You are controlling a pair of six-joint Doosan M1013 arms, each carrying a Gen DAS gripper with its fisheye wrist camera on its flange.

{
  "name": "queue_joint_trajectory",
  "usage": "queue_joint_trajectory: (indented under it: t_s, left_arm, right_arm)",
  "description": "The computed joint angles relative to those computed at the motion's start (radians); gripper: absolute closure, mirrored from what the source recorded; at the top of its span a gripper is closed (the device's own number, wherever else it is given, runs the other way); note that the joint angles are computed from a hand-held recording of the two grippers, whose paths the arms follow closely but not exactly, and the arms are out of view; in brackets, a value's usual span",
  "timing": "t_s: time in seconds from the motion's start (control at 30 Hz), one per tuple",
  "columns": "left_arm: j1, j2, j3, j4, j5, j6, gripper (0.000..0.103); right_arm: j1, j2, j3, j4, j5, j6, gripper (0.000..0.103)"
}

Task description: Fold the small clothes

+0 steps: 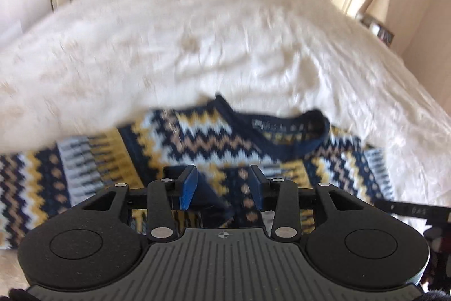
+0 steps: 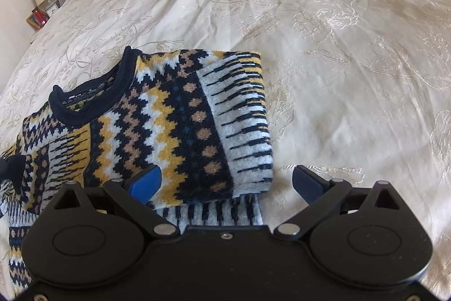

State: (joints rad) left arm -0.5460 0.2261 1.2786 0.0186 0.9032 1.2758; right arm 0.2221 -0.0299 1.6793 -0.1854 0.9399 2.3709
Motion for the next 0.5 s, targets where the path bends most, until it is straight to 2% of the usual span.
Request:
queue_joint_trajectory:
  t_s: [0.07, 0.13, 0.4, 0.5]
  left_arm:
    - [-0.006, -0.006, -0.002, 0.058, -0.001, -0.058, 0.061]
    - [-0.004, -0.001, -0.01, 0.094, 0.03, -0.1, 0.06]
    - [0.011, 0.023, -0.029, 0.24, 0.291, -0.198, 0.06]
    - [0.033, 0.008, -0.01, 0.237, 0.335, -0.246, 0.06]
  right_arm:
    - [0.002, -0.002, -0.001, -0.002, 0.002, 0.003, 0.003]
    - [0.006, -0.004, -0.001, -0.002, 0.004, 0.004, 0.003]
    - [0.026, -0.015, -0.016, 0.007, 0.03, 0.004, 0.003]
    - [0.045, -0.022, -0.023, -0.004, 0.041, 0.006, 0.003]
